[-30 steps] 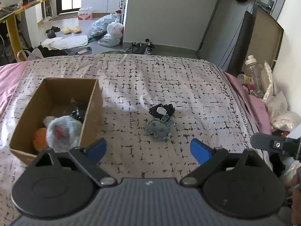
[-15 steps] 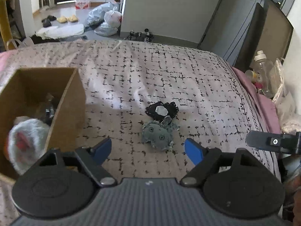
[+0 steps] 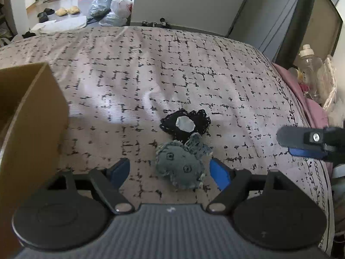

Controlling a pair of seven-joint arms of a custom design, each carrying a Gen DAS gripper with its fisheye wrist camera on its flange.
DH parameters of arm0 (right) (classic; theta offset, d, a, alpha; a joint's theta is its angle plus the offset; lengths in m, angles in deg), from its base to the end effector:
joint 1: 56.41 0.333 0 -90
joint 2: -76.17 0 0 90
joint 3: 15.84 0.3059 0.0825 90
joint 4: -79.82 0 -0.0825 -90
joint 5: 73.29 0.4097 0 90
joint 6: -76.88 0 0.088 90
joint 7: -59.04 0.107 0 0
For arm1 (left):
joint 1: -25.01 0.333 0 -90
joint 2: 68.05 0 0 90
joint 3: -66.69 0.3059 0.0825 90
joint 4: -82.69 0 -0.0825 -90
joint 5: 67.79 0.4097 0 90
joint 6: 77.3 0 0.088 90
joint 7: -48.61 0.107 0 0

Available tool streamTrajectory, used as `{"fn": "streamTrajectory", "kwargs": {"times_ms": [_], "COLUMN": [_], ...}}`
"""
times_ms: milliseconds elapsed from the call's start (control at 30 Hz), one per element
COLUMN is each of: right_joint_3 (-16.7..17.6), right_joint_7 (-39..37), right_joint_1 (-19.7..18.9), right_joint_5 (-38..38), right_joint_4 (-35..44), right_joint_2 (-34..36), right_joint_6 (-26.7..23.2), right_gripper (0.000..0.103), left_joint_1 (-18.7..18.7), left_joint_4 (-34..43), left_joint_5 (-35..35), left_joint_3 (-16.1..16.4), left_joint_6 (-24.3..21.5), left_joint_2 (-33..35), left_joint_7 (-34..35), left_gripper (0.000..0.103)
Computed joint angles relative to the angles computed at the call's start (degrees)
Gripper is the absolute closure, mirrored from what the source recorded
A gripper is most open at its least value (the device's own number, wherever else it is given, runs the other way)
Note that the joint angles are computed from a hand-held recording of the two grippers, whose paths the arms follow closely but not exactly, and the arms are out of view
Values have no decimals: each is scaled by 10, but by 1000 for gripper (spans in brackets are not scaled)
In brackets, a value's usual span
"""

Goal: Organize soft objects
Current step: 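Grasp the small grey plush with the left tool while the right tool grasps the black lace item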

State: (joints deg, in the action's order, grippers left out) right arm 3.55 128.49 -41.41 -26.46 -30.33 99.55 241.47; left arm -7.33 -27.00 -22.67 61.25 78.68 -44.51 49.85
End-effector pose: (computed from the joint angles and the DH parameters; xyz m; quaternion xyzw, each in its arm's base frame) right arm 0.5831 0.3318 0.3082 -0.7110 0.6084 0.0615 0.3472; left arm 0.5143 -0.4272 0.2896 -0.7562 0.5920 -0.2431 0.1367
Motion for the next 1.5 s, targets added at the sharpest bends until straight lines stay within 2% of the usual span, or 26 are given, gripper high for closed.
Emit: {"fn": "streamTrajectory", "kwargs": {"times_ms": [133,200,367,433,500,600,700,833,1000,1300,1467,1500], "right_joint_3": [-12,-11,-15,-18,-15,-10,-8,-2,-9,-58,-101,-112], "right_joint_7": [27,34,63,80,89,99,112,127,152,234,294,309], "right_joint_1": [11,11,18,22,23,25,30,34,49,106,150,161], "right_joint_5": [-29,-39,-75,-91,-104,-122,-140,-160,-196,-293,-360,-376], "right_joint_4": [23,32,49,54,61,72,90,115,143,212,266,276], "right_joint_2": [20,28,47,53,61,74,90,114,137,178,210,216], "right_joint_6": [-8,-8,-6,-6,-6,-2,0,5,3,-33,-75,-85], "right_gripper": [22,22,22,22,22,22,22,22,22,19,18,21], "left_joint_1": [7,6,-5,-13,-16,-15,-27,-40,-31,16,31,33], "left_joint_4": [15,19,27,27,21,-2,-22,-43,-56,-86,-92,-93], "left_joint_5": [-20,-26,-29,-22,-17,-12,5,52,108,142,176,183], "left_joint_3": [-3,1,19,31,40,50,70,90,82,35,20,18], "left_joint_6": [3,9,31,39,52,91,110,116,96,68,67,67], "left_joint_2": [20,27,43,45,43,32,17,-5,-23,-51,-60,-61], "left_joint_7": [22,25,18,3,-14,-40,-73,-129,-190,-267,-297,-304], "left_gripper": [25,31,38,47,68,79,84,85,85,85,85,85]}}
